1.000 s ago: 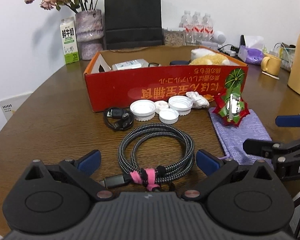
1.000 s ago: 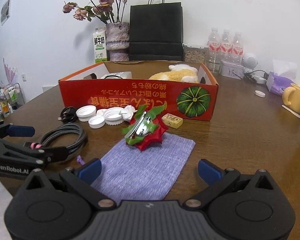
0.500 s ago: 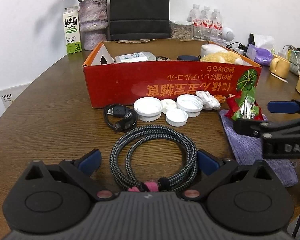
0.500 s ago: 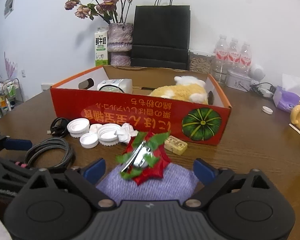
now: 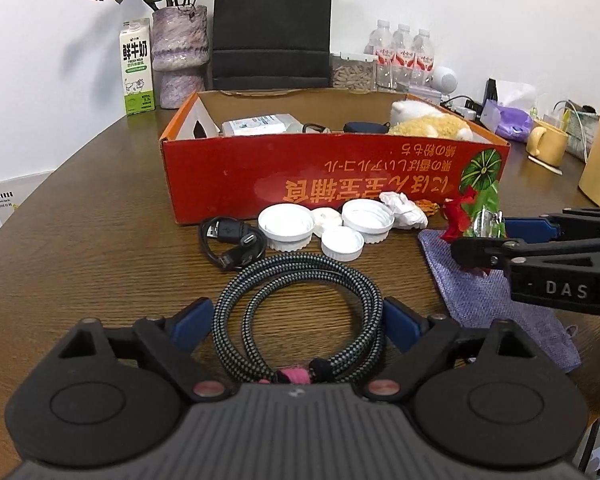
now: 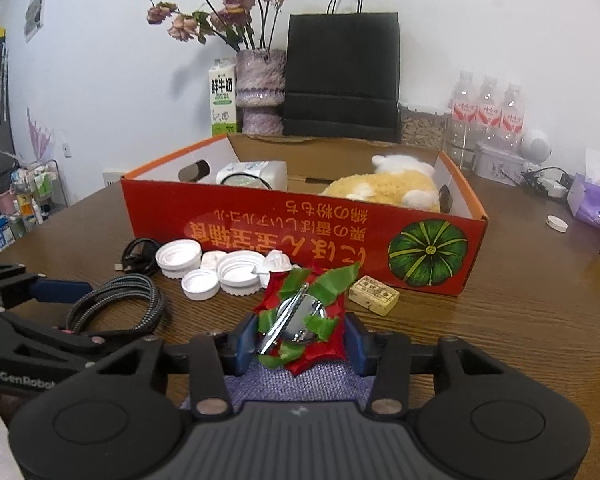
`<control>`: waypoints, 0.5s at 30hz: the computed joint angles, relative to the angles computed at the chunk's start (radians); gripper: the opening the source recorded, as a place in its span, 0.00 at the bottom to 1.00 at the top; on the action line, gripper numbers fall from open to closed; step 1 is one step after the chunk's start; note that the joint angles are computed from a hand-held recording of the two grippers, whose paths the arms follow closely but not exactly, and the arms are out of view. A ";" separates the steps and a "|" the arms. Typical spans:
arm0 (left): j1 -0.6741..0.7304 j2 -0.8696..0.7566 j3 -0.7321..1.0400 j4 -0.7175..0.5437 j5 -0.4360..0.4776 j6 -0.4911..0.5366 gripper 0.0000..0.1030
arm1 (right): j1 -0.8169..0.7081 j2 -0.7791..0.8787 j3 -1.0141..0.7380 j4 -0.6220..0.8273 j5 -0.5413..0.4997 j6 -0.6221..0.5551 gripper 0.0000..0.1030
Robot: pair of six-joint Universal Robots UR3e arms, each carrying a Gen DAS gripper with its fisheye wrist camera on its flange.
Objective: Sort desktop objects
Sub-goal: 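Grasp the red-green ornament with the right tool while the left tool grasps the braided cable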
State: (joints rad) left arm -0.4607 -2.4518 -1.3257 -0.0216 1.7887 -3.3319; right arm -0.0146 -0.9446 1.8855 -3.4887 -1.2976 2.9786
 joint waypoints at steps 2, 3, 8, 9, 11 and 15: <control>-0.002 0.010 -0.016 0.016 0.005 -0.005 0.88 | -0.007 -0.012 0.020 -0.020 0.012 0.002 0.42; -0.002 0.017 -0.028 0.028 0.006 -0.006 0.88 | -0.010 -0.019 0.032 -0.031 0.017 0.004 0.42; -0.010 0.070 -0.100 0.113 0.015 0.004 0.88 | -0.029 -0.063 0.084 -0.088 0.049 0.014 0.42; -0.010 0.081 -0.109 0.128 0.014 0.009 0.88 | -0.033 -0.072 0.088 -0.095 0.057 0.016 0.42; -0.011 0.095 -0.108 0.156 0.020 0.023 0.88 | -0.039 -0.089 0.085 -0.106 0.071 0.015 0.42; -0.014 0.085 -0.020 0.176 0.040 0.070 0.87 | -0.039 -0.093 0.010 -0.099 0.080 0.024 0.42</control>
